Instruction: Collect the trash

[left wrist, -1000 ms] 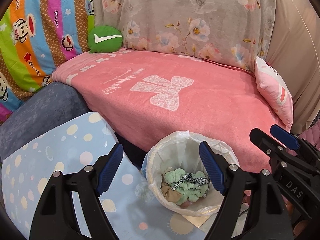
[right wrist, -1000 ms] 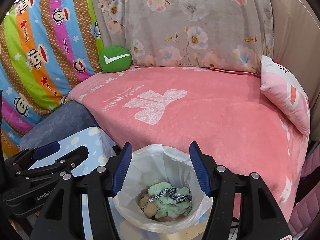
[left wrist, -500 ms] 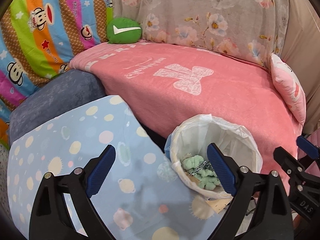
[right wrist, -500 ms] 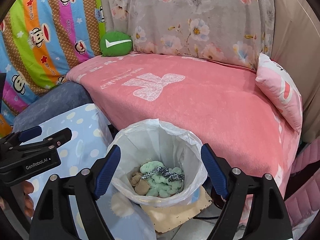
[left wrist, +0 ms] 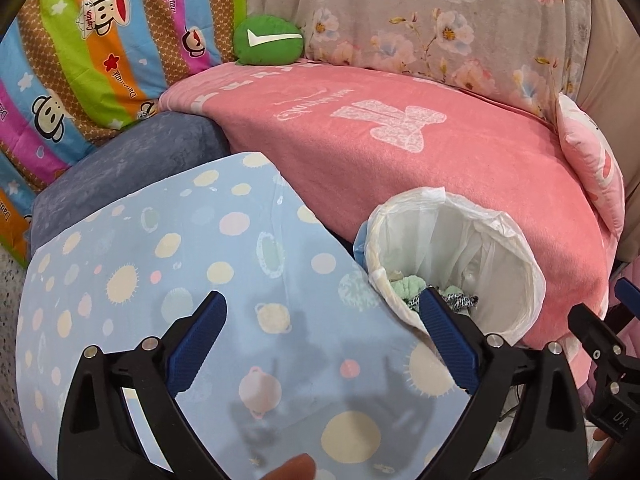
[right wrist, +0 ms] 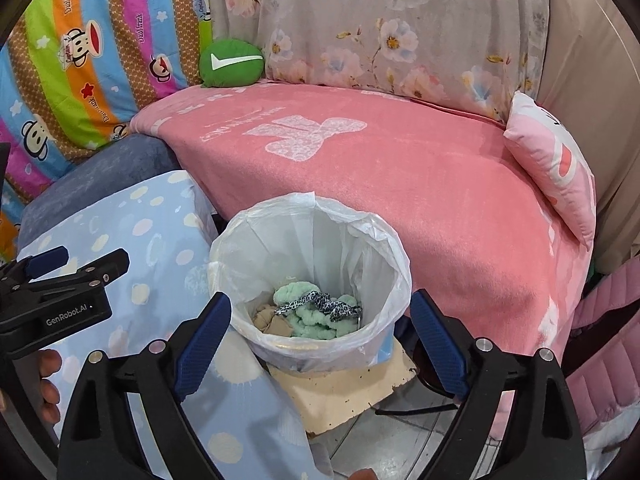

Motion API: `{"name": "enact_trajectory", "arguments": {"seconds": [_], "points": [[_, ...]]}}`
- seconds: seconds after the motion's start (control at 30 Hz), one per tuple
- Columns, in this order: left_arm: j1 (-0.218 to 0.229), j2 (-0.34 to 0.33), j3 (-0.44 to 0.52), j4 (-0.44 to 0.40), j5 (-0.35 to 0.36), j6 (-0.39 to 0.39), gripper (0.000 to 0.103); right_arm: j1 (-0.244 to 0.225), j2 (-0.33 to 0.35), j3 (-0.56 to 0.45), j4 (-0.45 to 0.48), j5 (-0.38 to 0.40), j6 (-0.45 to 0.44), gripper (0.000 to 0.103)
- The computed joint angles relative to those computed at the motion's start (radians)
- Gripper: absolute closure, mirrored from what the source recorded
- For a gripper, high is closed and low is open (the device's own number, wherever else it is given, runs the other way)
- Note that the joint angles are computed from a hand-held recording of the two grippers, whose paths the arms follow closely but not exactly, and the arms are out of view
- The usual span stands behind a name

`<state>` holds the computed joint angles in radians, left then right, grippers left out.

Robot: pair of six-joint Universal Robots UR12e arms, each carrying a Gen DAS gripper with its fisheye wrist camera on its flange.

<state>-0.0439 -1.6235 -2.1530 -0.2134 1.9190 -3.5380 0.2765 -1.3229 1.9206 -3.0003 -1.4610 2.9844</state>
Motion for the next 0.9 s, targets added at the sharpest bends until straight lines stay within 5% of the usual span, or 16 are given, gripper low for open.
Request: {"name": "enact_trajectory", "arguments": {"seconds": [0.17,0.9], "points": [[-0.013,0.005,-0.011,-0.021,0.013,-0.003,0.009,0.003,-0.005,0.017,-0.003,-0.016,-0.011,0.007],[-0.041,0.003,-0.019,-0.094,-0.011,-0.039,0.007,0.015,-0.006,0.046,0.002,-0.104,-0.045,0.007]]}}
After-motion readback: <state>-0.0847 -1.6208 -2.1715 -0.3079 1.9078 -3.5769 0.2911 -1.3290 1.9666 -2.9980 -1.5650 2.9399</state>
